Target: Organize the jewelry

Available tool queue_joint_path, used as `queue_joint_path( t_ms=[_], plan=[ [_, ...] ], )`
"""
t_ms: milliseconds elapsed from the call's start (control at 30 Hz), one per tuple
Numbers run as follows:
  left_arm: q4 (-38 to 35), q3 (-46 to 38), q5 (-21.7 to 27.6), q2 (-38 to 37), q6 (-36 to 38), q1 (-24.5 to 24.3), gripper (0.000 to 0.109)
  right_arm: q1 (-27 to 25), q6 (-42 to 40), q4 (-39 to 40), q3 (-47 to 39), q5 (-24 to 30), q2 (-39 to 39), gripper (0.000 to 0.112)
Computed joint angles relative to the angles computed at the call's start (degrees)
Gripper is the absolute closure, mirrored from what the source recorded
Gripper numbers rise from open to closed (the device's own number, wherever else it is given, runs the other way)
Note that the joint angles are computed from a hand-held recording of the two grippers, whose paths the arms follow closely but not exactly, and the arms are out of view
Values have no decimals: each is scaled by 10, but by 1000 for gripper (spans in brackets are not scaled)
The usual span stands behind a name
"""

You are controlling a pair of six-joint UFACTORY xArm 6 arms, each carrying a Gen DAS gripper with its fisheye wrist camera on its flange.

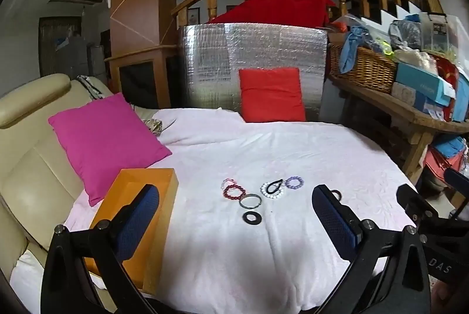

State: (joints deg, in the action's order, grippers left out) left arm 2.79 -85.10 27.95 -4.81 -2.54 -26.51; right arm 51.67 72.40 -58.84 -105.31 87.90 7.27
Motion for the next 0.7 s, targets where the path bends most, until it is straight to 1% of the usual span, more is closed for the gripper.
queue_joint_path(
  t_ms=[67, 267, 433, 700],
  plan=[
    [17, 0, -14, 10, -16, 2, 6, -4, -4, 3, 9, -6, -8, 9],
    [50, -11, -18, 28, -46, 14, 6, -9, -8, 3, 10, -10, -15, 9],
    [56, -7, -31, 33, -47, 21, 6, -19, -11, 14, 7, -22, -9, 9],
    [56, -4, -44, 37, -41, 23, 6, -22, -14, 18, -3, -22, 1, 9]
  ],
)
